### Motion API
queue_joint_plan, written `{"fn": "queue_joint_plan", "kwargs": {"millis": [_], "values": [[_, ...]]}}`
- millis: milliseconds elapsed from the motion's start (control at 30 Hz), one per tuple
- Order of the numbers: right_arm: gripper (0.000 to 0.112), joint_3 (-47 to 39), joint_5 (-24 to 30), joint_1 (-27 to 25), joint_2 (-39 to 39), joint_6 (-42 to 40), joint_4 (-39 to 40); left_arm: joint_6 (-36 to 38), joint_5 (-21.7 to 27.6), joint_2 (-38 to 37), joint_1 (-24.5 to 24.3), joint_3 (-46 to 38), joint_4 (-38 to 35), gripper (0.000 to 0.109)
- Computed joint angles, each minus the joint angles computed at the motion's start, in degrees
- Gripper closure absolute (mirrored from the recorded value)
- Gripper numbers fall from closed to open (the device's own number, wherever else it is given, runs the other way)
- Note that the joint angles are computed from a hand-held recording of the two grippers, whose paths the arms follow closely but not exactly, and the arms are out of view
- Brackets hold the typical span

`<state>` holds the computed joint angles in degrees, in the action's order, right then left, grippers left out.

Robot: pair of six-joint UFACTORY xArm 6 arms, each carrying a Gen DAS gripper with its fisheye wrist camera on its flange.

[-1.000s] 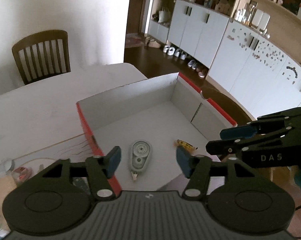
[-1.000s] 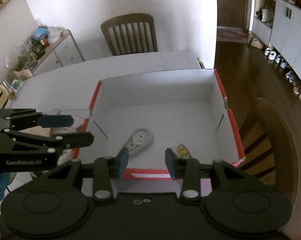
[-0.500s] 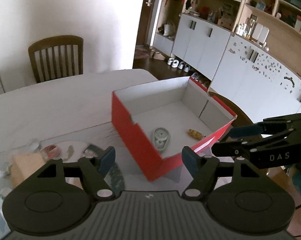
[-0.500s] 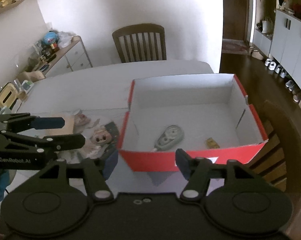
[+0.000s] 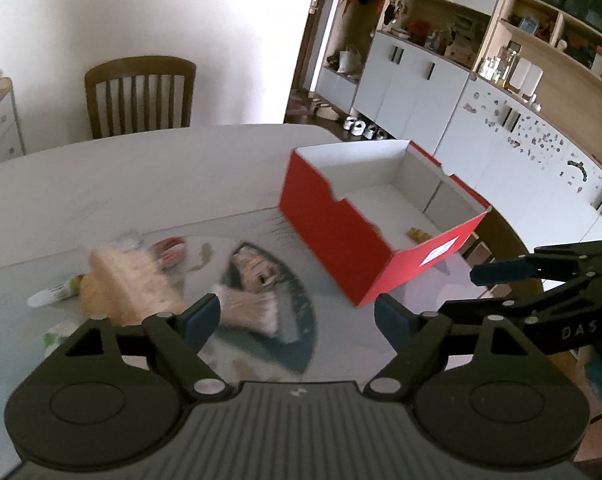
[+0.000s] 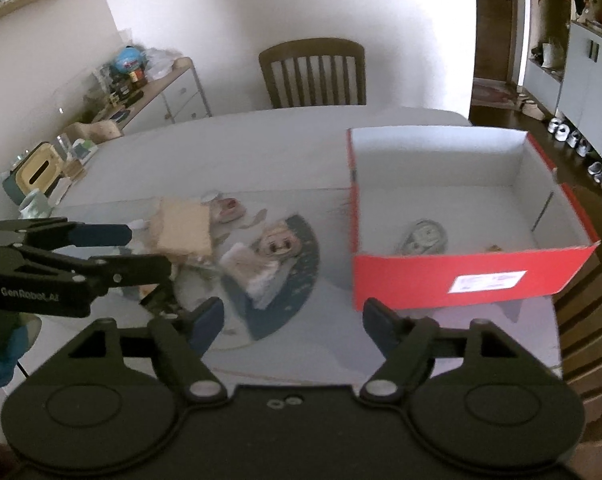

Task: Organize objects
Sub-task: 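Withdraw both grippers from the box back toward the table items, then grasp the dark snack bar with the right gripper while the left gripper grasps the white bag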

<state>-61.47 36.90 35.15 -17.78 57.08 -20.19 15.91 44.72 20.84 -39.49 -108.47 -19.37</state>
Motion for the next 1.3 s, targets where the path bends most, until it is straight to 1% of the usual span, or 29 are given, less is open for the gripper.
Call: {"fn": "queue_joint_plan", "kwargs": {"millis": [67,100,167,333,500,667,833,900,1000,1133,1300], "values": [[0.033,-1.13,-0.04,1.38,1.55,1.82,-0.87,1.57,-0.44,-1.48,1.26,2.41,-1.15,0.018],[0.033,-1.79,-0.16,1.83,2.36,2.16,-0.97,2.12,-0.72,-2.25,1.86,3.69,-1.51,0.012],[0.032,-3.45,0.24,2.99,4.21,2.59,-1.45,3.30,-1.84,-3.64,3.05,6.26,-1.80,0.006],[0.032,-9.21,2.68,5.71,10.10,0.30,-1.75,5.13,-3.23,-5.11,5.81,10.16,-0.57,0.006],[0.032,-14.50,3.23,6.91,15.90,-4.55,1.99,4.12,-3.43,-3.58,8.32,10.47,2.29,0.006],[0.032,-19.27,4.29,7.48,20.74,-9.38,4.48,3.04,-2.45,0.26,10.57,7.21,4.57,0.006],[0.032,-23.82,5.93,7.39,25.11,-13.76,7.73,10.71,-0.91,5.80,12.74,1.55,3.58,0.006],[0.032,-25.38,6.49,7.31,26.61,-15.38,8.71,14.26,0.92,8.36,13.65,-1.29,2.15,0.006],[0.032,-28.28,7.88,7.20,29.28,-17.54,9.59,15.66,4.10,12.32,14.53,-6.05,1.06,0.006],[0.032,-31.08,8.73,7.05,32.19,-20.09,10.76,18.03,8.41,16.21,15.42,-11.31,-2.95,0.006],[0.032,-35.98,11.18,7.26,36.42,-24.32,12.09,21.10,11.35,19.62,15.23,-16.02,-4.41,0.006]]}}
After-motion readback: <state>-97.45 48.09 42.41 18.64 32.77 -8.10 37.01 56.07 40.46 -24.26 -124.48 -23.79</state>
